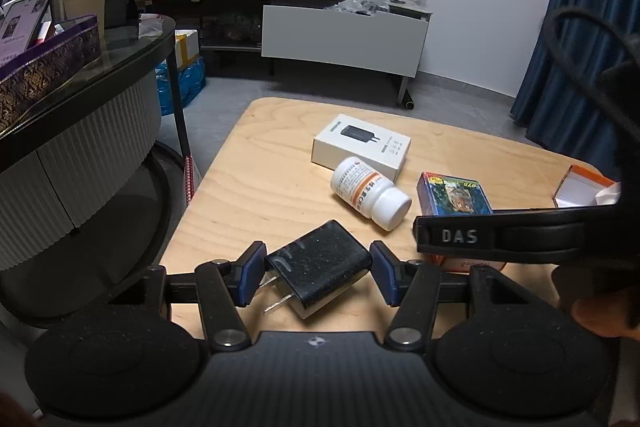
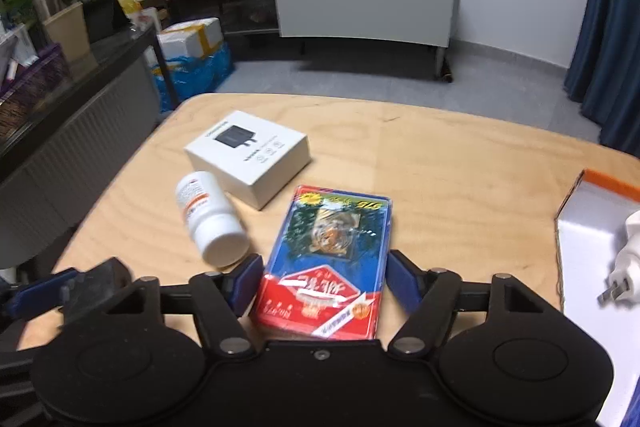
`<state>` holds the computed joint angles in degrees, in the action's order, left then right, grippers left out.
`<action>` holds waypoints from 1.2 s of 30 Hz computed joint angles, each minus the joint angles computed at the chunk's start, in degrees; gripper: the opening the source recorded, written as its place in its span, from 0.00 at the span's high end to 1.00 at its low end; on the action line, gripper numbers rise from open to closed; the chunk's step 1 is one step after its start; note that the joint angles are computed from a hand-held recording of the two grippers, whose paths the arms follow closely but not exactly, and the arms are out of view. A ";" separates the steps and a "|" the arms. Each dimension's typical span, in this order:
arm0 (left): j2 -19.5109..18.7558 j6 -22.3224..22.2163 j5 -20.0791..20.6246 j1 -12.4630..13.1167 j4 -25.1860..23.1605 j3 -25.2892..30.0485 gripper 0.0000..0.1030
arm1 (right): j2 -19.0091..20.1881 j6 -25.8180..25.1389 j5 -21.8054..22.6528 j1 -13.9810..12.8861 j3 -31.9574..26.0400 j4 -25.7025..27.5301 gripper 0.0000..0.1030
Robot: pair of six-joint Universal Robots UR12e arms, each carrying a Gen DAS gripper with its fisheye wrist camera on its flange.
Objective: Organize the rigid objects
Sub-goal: 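Grasp the black plug charger with left gripper while right grasps the red card box, then carry the black charger and red card box over the orange-rimmed box with both grippers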
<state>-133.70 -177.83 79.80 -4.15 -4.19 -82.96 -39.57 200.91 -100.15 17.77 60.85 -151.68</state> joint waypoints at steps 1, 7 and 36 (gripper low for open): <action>-0.01 -0.03 -0.05 0.04 0.07 0.02 0.45 | 0.13 -0.21 -0.32 0.04 -0.19 -0.04 0.31; 0.78 -0.17 0.12 0.26 1.28 -1.24 0.45 | -1.69 -0.19 -0.80 0.28 2.83 -2.47 0.31; 11.00 0.24 -1.68 0.87 8.03 -15.21 0.45 | -17.46 2.16 -5.28 4.25 25.45 -15.33 0.31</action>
<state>-122.70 -177.59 78.12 -3.27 3.85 -98.18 -57.03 203.07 -105.43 22.02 86.29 -167.01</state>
